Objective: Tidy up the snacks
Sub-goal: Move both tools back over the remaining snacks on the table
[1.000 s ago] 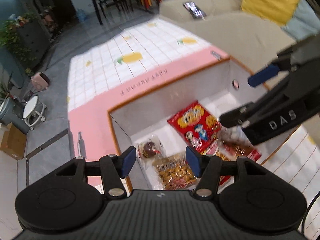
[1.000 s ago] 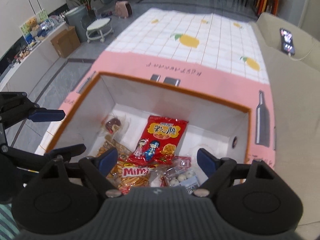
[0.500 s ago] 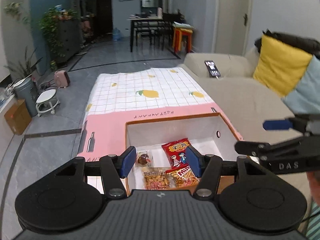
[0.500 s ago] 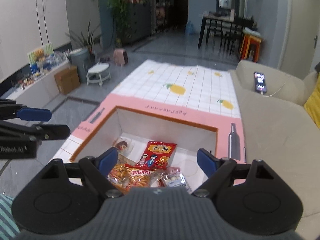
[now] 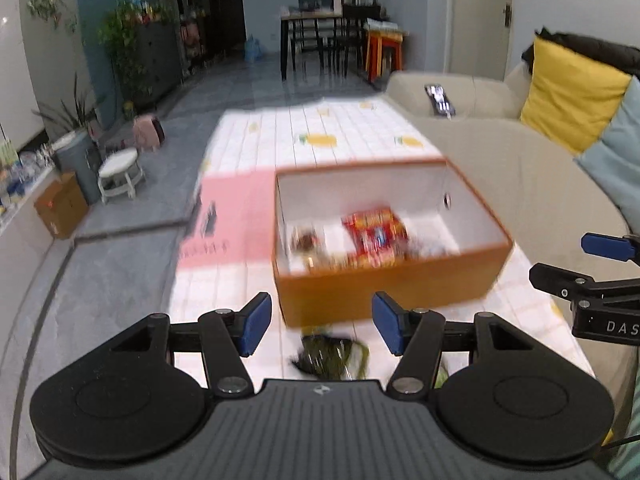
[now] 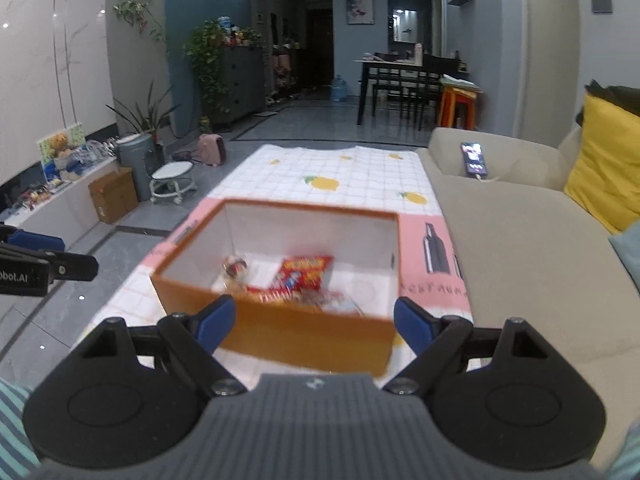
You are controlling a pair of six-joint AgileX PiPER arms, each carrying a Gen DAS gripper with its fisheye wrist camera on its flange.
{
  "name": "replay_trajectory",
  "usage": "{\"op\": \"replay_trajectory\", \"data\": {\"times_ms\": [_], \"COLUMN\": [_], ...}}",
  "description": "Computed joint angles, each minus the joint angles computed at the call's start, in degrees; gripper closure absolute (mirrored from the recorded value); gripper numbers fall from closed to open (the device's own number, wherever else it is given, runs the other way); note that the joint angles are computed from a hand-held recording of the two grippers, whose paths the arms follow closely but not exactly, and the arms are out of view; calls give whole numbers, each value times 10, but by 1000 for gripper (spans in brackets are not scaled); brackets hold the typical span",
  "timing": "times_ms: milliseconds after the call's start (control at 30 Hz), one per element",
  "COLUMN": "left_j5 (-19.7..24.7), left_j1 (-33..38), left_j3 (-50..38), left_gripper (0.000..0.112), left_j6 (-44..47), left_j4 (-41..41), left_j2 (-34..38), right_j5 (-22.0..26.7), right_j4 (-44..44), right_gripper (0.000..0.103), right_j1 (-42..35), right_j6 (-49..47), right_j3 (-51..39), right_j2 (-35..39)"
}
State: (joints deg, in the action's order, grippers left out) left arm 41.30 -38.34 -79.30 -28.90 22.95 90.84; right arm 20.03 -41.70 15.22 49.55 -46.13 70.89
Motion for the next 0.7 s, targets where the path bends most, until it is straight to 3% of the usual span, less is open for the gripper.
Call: {"op": "replay_trajectory", "data": {"times_ms": [133, 367, 433, 700], "left_j5": [7, -11, -12, -18], "left_j1": [-12, -20, -17, -7], "left_j3": [36, 82, 84, 67], "left_gripper": [44, 44, 44, 46], "left_j6": [13, 39, 47, 55], "left_j4": [-30, -105, -132, -213], "left_j2": [-4, -7, -1, 31], "right_j5": [12, 9, 8, 0], "right_j4": [-24, 48, 32, 11], "right_gripper": [20, 21, 21, 23], "right_j1": [24, 40, 52, 42], "right_j6": [42, 13, 39, 53], "right_j3": [49, 102, 117, 105], "right_j2": [-12, -10, -6, 32]}}
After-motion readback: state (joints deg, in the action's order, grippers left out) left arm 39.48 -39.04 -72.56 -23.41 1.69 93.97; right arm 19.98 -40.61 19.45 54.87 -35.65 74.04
